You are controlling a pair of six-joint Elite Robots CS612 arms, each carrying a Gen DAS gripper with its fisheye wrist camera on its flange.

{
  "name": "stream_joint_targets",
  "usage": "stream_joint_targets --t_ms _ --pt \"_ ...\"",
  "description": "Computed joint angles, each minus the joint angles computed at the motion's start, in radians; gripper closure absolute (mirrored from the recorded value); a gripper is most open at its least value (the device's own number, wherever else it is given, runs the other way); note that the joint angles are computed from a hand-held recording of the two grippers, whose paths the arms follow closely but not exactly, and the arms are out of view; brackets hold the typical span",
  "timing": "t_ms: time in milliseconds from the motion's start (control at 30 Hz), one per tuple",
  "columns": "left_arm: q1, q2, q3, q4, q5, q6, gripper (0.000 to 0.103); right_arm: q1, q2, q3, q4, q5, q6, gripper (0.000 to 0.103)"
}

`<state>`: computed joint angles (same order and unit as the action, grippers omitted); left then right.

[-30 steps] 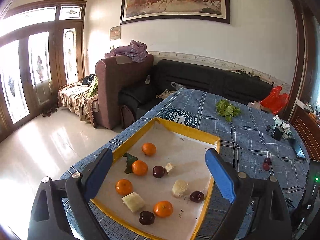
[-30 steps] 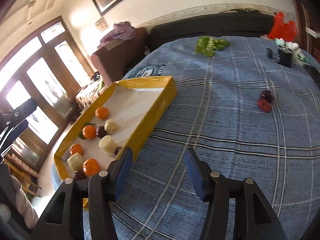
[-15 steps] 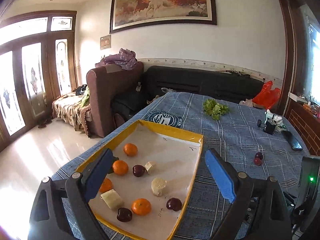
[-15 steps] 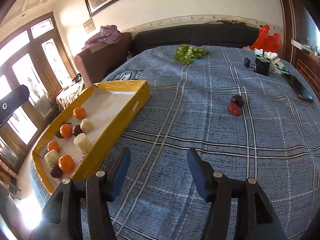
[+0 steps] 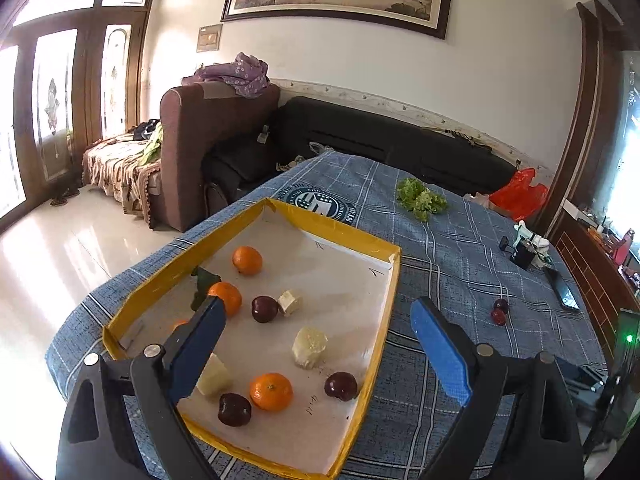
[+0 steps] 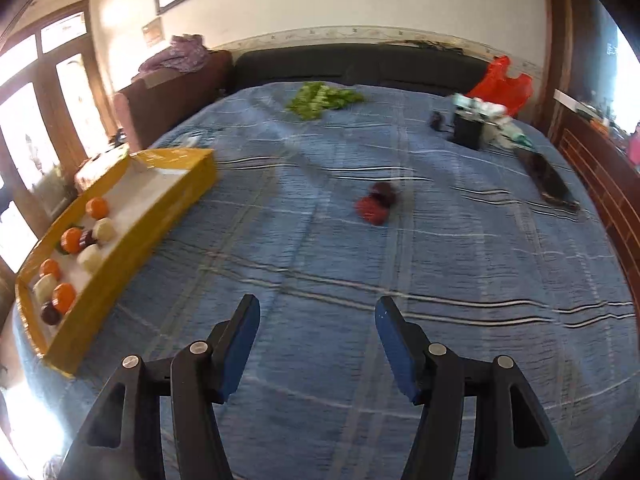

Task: Organize fruits
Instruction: 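Move both open tools from the tray back toward the remaining fruit, then grasp the red date with the left tool while the right tool grasps the last plum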

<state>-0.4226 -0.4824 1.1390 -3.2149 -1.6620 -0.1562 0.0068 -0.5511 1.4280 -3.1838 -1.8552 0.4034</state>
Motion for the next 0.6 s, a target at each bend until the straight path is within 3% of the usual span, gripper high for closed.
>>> stream_joint_targets --t_ms 133,233,433,600 --pt "-0.003 0.006 -0.007 0.026 -0.037 0.034 0.010 -0.043 -0.022 0.018 0.016 0.012 0.072 0.038" --pt "-0.004 0.007 -0.007 0.035 -0.063 0.051 0.010 -0.073 -0.010 -0.015 0.033 0.051 0.111 0.041" --pt "-0.011 0.014 -0.023 0.085 -0.090 0.078 0.010 -0.105 0.056 -0.165 0.143 0.125 0.143 0.046" --pt "-0.019 0.023 -0.042 0.117 -0.084 0.099 0.010 -0.107 0.113 -0.294 0.283 0.121 0.144 0.046"
